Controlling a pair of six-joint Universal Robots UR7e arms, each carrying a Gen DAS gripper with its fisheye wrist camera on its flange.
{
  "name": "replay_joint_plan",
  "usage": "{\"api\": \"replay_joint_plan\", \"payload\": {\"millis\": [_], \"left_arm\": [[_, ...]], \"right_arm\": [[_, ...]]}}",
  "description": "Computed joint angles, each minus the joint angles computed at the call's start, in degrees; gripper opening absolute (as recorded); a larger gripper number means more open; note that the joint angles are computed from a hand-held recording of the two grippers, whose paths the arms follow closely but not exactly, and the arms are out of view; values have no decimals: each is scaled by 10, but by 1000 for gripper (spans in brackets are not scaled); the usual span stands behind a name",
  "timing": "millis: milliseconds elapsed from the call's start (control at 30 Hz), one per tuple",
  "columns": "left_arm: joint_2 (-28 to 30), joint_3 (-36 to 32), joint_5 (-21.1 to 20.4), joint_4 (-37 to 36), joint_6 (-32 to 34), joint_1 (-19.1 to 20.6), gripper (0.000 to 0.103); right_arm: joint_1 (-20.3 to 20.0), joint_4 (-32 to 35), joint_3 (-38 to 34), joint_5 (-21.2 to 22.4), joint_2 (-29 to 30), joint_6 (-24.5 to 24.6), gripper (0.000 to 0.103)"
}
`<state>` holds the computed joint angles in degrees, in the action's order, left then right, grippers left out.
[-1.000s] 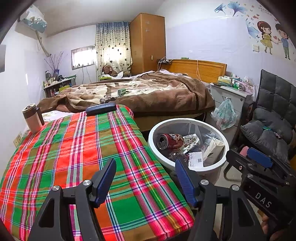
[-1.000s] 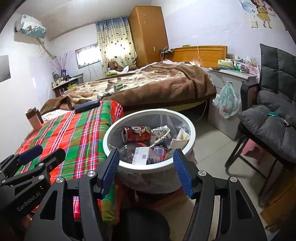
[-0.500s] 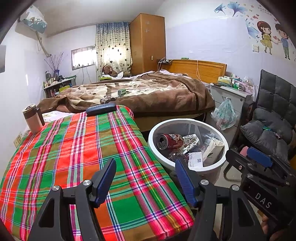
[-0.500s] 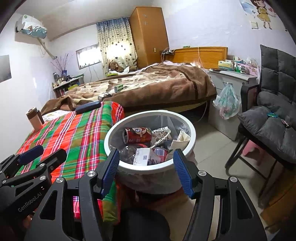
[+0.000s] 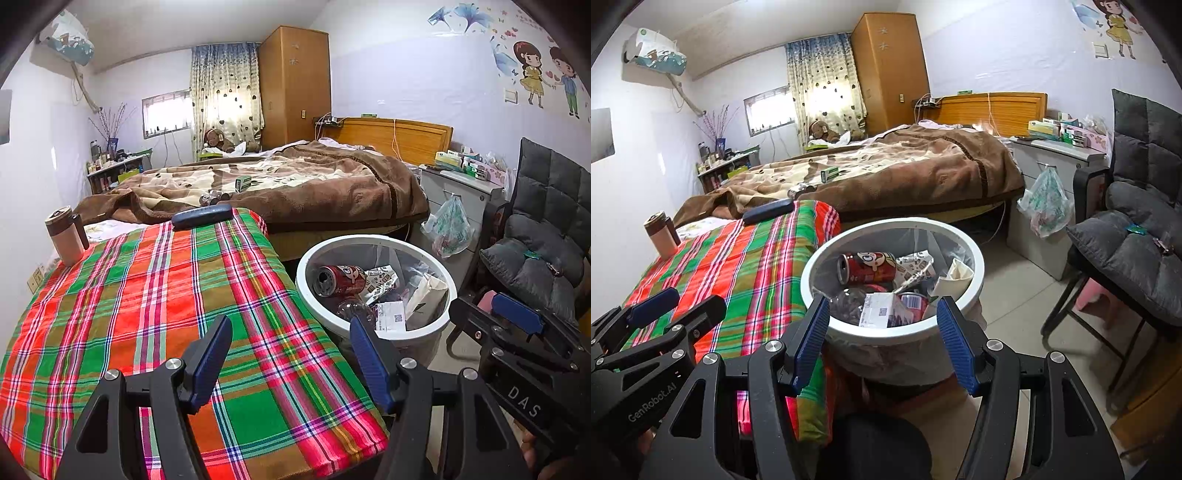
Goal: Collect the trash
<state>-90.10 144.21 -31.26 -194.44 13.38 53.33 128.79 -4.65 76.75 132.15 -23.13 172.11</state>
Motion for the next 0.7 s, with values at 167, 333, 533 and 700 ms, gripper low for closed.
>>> {"api": "replay_joint_plan", "payload": {"millis": [167,333,533,700], "left_arm": [[0,0,0,0,-1,0,66],[-1,0,0,1,-1,0,66],[-1,1,1,0,-1,0,66],[-1,0,1,1,-1,0,66]], "right_arm": [[0,-3,1,-1,0,-2,62],[0,1,-1,0,0,0,62],[1,0,-2,-1,2,-3,62],[1,1,-4,-1,4,-1,62]]}}
